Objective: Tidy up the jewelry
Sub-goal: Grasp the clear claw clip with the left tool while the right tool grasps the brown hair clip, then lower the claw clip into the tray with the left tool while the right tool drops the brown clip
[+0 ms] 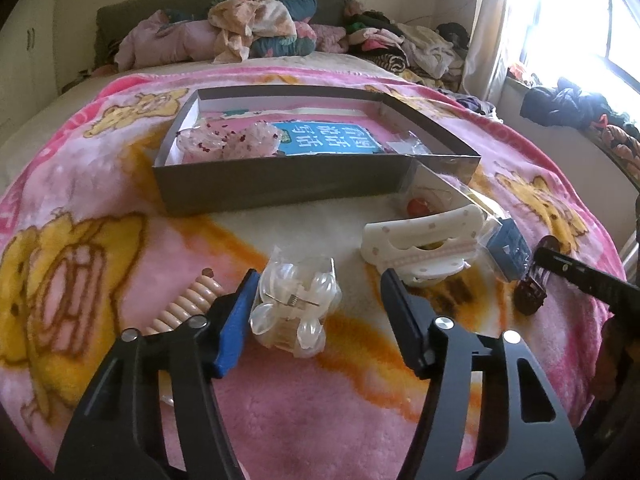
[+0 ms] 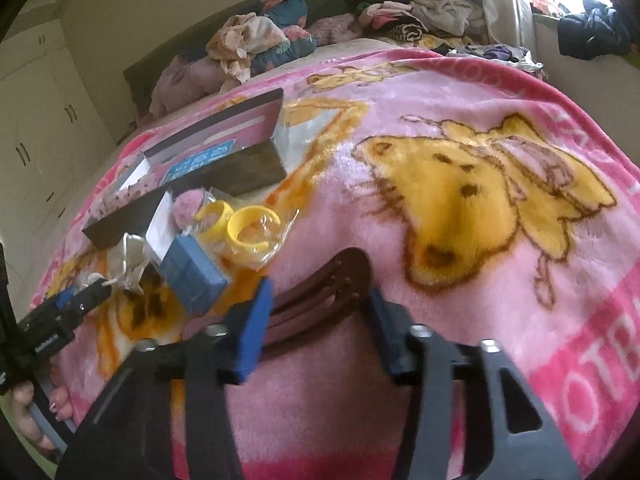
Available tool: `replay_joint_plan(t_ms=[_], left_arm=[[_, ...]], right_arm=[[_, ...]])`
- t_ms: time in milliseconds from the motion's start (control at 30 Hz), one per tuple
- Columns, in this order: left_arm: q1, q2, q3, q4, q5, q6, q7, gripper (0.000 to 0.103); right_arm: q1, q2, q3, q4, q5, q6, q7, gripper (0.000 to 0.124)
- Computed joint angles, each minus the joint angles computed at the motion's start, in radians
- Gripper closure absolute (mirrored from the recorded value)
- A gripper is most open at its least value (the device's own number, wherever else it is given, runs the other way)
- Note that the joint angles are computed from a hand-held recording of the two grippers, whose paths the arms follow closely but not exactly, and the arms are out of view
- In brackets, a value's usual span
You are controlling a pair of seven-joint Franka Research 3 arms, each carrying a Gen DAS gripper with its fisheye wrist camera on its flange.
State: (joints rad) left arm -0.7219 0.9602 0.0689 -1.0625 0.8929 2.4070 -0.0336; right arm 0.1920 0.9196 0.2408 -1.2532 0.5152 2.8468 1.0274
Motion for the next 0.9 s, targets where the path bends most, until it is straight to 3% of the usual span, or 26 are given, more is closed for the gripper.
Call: replay_joint_plan(t_ms=[67, 133, 367, 600, 900], left_arm=[[0.002, 0.000, -0.001, 0.001, -0.003, 0.000, 0.000, 0.062], [0.004, -0.002, -0.003, -0.003, -0.007, 0.003, 0.000, 0.071], [0.002, -0.012, 0.001, -0.015, -0.003, 0.005, 0.004, 0.072], [-0.011, -0.052, 0.011, -0.052, 0.040, 0.007, -0.039, 0.072], [-0.003, -0.060, 0.005, -0.017, 0.074, -0.019, -0.035, 0.072]], right_arm=[[-0.034, -0.001, 0.046, 0.000, 0.025, -0.008, -0.043, 0.105], [-0.045, -0.015, 0.063, -0.020, 0.042, 0.013, -0.084, 0.108], [-0.097, -0.069, 0.153, -0.104, 0.109, 0.095, -0.257, 0.114], [-0.080, -0.095, 0.136, -0.098, 0.143, 0.095, -0.301, 0.117], [-0.037, -0.095, 0.095, -0.055, 0.086, 0.166, -0.312, 0.118]])
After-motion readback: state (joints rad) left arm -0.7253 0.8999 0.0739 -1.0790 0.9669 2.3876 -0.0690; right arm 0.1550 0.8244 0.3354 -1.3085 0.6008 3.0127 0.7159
